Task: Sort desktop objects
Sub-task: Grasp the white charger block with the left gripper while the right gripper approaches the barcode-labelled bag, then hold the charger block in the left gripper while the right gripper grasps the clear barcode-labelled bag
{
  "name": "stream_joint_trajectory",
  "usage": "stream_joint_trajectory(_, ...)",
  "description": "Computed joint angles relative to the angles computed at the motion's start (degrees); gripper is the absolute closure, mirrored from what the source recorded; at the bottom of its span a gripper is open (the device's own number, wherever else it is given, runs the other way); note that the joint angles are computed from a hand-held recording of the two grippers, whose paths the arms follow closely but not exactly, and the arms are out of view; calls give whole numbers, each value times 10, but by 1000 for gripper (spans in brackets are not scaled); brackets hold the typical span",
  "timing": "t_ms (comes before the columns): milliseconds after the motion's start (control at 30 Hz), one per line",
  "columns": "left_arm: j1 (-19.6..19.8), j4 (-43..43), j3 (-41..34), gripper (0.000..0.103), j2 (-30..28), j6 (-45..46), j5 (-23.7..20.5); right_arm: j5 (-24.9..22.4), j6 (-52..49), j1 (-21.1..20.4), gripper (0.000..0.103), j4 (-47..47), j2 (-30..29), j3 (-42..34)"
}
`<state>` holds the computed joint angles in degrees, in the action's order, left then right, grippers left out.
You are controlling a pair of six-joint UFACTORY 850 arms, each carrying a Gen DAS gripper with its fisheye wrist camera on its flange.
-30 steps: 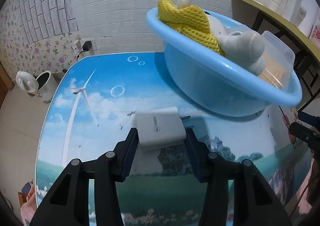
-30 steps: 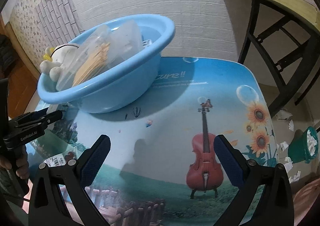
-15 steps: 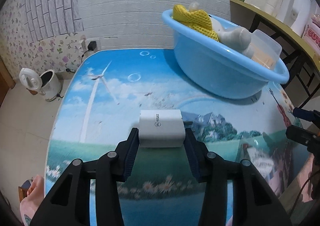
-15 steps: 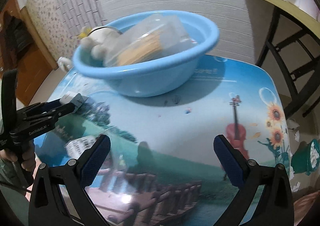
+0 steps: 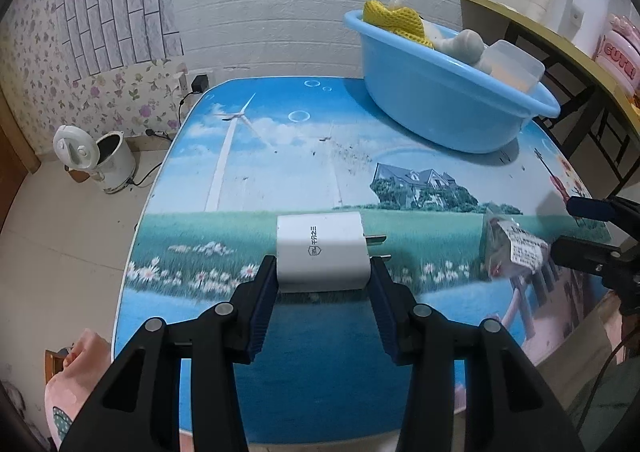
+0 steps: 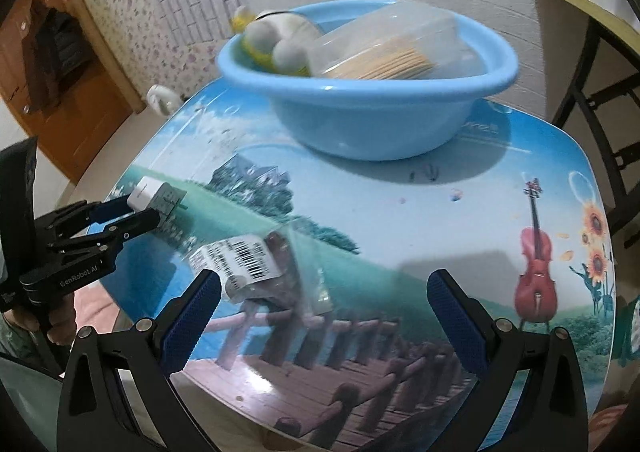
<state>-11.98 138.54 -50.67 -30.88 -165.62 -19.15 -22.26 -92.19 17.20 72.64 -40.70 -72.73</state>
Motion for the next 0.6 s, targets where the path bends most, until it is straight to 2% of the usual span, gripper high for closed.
stream_joint_trajectory(100, 1, 27, 7, 59, 3, -27, -6, 5, 7, 7, 1, -15, -1, -1)
stream_joint_trajectory(267, 2, 26, -1, 56, -4, -15, 0, 3, 38, 15, 1, -44, -10, -11)
stream_joint_trajectory(367, 4, 42, -4, 48, -8, -28, 3, 0, 35, 21, 1, -49, -14, -14)
stream_joint_trajectory(433, 3, 29, -8, 39, -12, -15, 3, 1, 33, 24, 1, -49, -16, -16)
stream_joint_trajectory(600, 3, 28, -16, 35, -19, -11, 3, 1, 58, 32, 1, -80, -22, -22)
